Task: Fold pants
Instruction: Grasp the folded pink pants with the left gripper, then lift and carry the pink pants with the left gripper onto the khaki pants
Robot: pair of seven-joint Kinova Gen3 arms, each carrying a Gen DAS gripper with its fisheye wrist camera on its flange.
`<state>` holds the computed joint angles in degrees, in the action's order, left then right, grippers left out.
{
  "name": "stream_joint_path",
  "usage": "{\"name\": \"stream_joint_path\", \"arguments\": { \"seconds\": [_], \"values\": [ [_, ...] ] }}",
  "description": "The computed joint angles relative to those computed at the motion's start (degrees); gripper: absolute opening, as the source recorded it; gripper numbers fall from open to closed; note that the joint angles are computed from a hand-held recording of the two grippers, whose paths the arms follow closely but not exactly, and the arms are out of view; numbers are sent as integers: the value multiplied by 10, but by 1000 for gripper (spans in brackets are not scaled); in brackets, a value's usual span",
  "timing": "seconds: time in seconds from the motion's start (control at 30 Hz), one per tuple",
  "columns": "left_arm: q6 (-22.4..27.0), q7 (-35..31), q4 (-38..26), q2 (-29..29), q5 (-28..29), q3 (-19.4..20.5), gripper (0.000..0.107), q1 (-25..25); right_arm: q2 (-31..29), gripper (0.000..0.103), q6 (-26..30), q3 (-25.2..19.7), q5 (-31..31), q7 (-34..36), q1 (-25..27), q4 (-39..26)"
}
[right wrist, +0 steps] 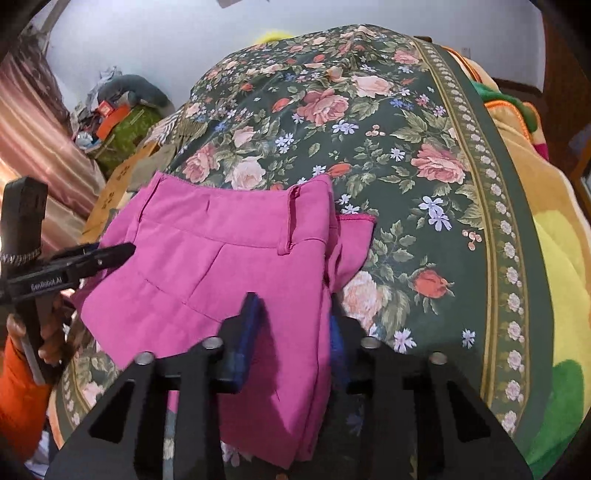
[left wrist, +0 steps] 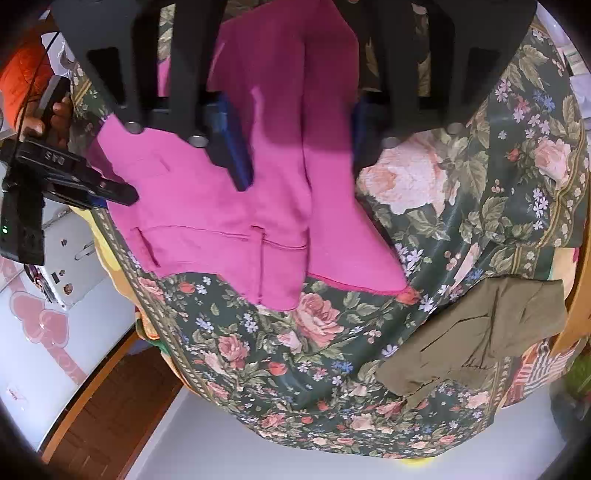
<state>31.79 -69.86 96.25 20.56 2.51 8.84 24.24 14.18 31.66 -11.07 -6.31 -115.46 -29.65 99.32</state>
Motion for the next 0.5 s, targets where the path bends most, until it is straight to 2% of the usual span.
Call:
{"name": "stream_joint_path", "arguments": {
  "seconds": [0.03,0.1,0.23,0.5],
  "values": [
    [1,-3,-2,0,3,3,35,-3,0,20,-5,-4,-11,8,7,2],
    [12,17,-12,2,-13,-10,31,16,0,15,-10,-4,-14,9,8,3],
    [36,57,-34,2,-59,-27,18,47,0,11,15,10,33,-6,-19,-19],
    [40,101,-31,-35,-122,-34,13,66,-17,8,31,18,108,-34,-48,-59]
  ]
}}
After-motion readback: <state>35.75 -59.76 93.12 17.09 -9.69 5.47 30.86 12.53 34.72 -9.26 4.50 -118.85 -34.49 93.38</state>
